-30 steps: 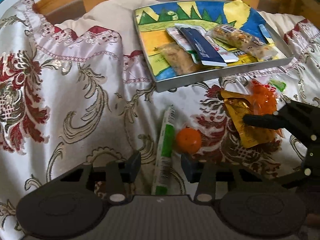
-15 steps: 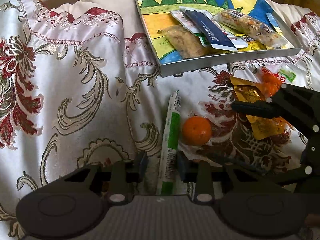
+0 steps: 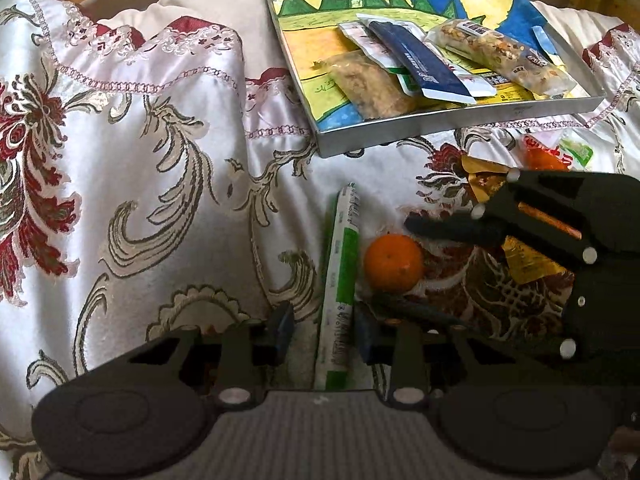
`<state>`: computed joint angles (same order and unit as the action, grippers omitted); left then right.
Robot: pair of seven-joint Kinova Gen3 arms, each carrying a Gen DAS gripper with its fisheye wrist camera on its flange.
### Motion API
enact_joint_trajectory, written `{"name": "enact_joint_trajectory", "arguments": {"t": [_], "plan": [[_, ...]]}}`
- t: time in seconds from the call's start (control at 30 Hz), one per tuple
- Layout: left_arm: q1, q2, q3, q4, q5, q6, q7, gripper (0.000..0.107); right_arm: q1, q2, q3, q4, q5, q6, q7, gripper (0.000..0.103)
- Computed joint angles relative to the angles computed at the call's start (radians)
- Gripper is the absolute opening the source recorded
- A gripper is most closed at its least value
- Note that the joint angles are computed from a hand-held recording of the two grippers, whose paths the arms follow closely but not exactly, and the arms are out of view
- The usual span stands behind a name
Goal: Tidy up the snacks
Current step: 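Close left gripper on green marker while right gripper closes on orange ball, then carry green marker onto tray with left tool while right tool carries orange ball there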
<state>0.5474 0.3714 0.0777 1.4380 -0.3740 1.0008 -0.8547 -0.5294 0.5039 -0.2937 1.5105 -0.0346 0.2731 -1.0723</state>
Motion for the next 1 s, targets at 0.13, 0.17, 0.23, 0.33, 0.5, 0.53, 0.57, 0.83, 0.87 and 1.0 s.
{"name": "enact_joint_trajectory", "arguments": {"t": [0.13, 0.17, 0.23, 0.33, 0.5, 0.53, 0.57, 0.83, 0.87, 1.0], "plan": [[-0.017, -0.006, 0.008, 0.012, 0.021, -0.026, -0.023, 0.023, -0.019, -0.008, 0.015, 0.017, 0.021, -0.021, 0.008, 0.035], [-0.023, -0.007, 0.011, 0.014, 0.032, -0.032, -0.032, 0.02, -0.024, -0.012, 0.021, 0.021, 0.025, -0.024, 0.006, 0.035], [-0.03, -0.012, 0.015, 0.018, 0.046, -0.041, -0.05, 0.019, -0.046, -0.021, 0.049, 0.031, 0.039, -0.028, -0.011, 0.035], [-0.039, -0.018, 0.018, 0.025, 0.065, -0.055, -0.065, 0.019, -0.076, -0.043, 0.091, 0.048, 0.063, -0.029, -0.044, 0.035], [-0.052, -0.018, 0.016, 0.028, 0.093, -0.068, -0.075, 0.019, -0.148, -0.095, 0.199, 0.086, 0.128, -0.026, -0.153, 0.035], [-0.051, -0.017, 0.014, 0.028, 0.093, -0.07, -0.074, 0.02, -0.157, -0.105, 0.214, 0.092, 0.14, -0.022, -0.178, 0.035], [-0.049, -0.015, 0.012, 0.029, 0.092, -0.073, -0.071, 0.02, -0.162, -0.113, 0.223, 0.096, 0.153, -0.021, -0.199, 0.035], [-0.013, 0.004, -0.002, -0.002, 0.062, -0.039, -0.015, 0.019, -0.199, -0.196, 0.271, 0.174, 0.26, -0.061, -0.338, 0.035], [-0.016, 0.003, 0.002, -0.005, 0.073, -0.036, -0.01, 0.019, -0.208, -0.207, 0.281, 0.185, 0.275, -0.068, -0.356, 0.035], [-0.063, -0.029, 0.038, 0.011, 0.177, -0.078, -0.037, 0.019, -0.225, -0.242, 0.299, 0.214, 0.322, -0.079, -0.42, 0.035]]}}
